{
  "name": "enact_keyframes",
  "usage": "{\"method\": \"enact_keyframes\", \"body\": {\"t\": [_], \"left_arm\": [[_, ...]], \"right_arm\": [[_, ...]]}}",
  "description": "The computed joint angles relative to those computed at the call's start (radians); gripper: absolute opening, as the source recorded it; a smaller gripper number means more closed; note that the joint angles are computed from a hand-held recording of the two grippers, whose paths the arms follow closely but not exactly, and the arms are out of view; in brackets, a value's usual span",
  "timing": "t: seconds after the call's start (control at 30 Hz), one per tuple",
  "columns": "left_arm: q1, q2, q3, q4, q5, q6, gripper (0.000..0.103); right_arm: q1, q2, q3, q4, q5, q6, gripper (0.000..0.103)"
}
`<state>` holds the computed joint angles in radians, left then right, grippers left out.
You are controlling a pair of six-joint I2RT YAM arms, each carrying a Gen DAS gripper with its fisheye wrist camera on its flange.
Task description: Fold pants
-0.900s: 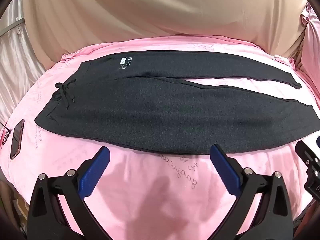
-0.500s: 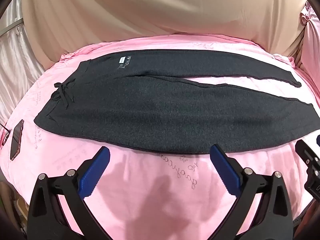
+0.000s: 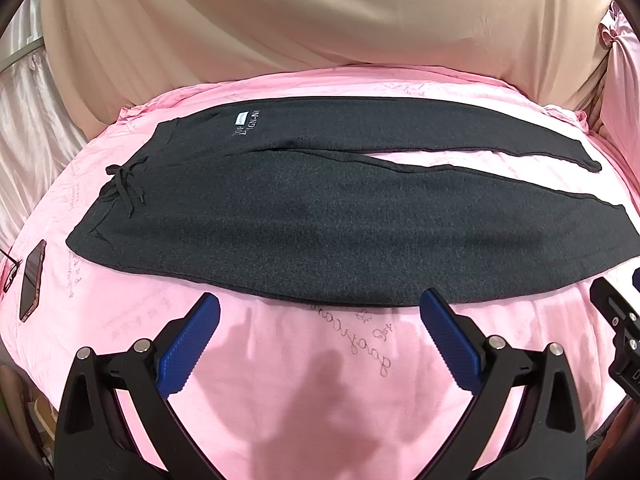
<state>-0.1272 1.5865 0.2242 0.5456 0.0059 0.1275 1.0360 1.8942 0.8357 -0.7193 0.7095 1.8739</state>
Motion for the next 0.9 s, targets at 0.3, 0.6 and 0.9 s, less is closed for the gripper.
{"method": "enact_keyframes", "body": {"t": [0.3, 0.6, 0.9], "left_arm": [[-0.004, 0.014, 0.022, -0.02, -0.007, -0.006, 0.098], [-0.008, 0.014, 0.027, -0.026, -0.011, -0.009, 0.098], [-0.013, 0.035, 0.037, -0.024, -0.017, -0.011, 0.098]], "right_arm": [[-0.008, -0.005, -0.008, 0.019, -0.002, -0.017, 0.098], [-0.014, -0.002, -0.008, 0.024, -0.002, -0.02, 0.098], [-0.015, 0.0, -0.012, 0.034, -0.001, -0.024, 0.098]]}}
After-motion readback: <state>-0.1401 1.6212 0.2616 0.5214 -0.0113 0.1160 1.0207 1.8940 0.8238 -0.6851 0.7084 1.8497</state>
